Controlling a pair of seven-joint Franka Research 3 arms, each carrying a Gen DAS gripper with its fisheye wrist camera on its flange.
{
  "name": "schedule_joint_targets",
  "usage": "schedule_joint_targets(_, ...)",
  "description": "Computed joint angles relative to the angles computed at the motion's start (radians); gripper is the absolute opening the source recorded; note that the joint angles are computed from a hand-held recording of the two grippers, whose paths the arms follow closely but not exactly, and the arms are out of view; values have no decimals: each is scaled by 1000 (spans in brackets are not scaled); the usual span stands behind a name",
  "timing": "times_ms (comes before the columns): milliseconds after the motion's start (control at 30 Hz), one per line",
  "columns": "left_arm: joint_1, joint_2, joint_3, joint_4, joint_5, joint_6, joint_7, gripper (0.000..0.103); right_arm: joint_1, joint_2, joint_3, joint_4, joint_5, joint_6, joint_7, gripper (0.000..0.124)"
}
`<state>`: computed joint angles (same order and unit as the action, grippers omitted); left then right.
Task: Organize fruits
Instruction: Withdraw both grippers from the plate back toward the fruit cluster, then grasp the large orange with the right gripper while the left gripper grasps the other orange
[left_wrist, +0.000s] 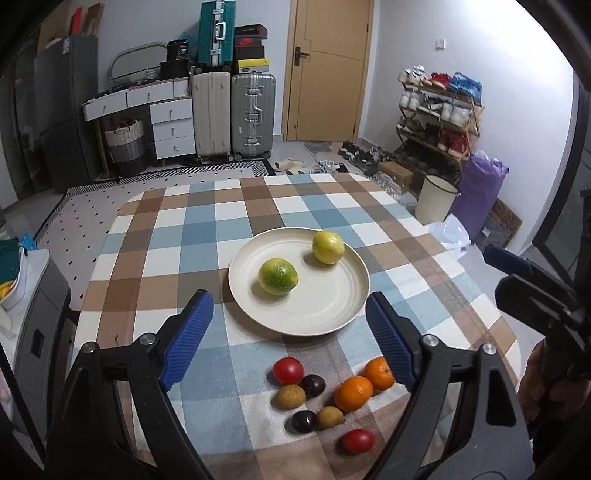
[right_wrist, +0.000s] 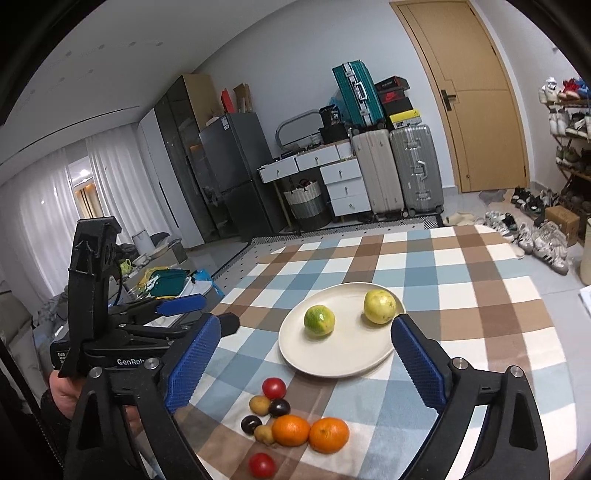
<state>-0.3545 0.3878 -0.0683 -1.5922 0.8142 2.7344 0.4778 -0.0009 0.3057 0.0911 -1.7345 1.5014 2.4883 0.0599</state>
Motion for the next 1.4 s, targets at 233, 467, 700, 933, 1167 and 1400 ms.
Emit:
schedule_joint_targets(233,-36,-74,19,-70,174,-42,-184,102,7,-71,-16,-86,66,16,-82,99)
schedule_joint_targets(467,-12,-100,-6,-124,240,-25,-287,102,25,-92,-34,-126,75,28,-123,99)
schedule_joint_targets(700,9,-104,-15,-181,291,12,-408,102,39,-68,-38,-138,27,44,-103,99)
schedule_joint_targets(933,25,-70,-12,-204,270,60,-433,102,43,-23,-22,-133,-41,70,-87,99)
schedule_joint_targets(1167,20,-29,11,-203,249,106,-435,102,40,45,-8,-97,-168,77,1,98)
schedule_joint_targets(1400,16,1,34,-192,227,155,-425,102,33,121,6,-42,-364,79,148,86)
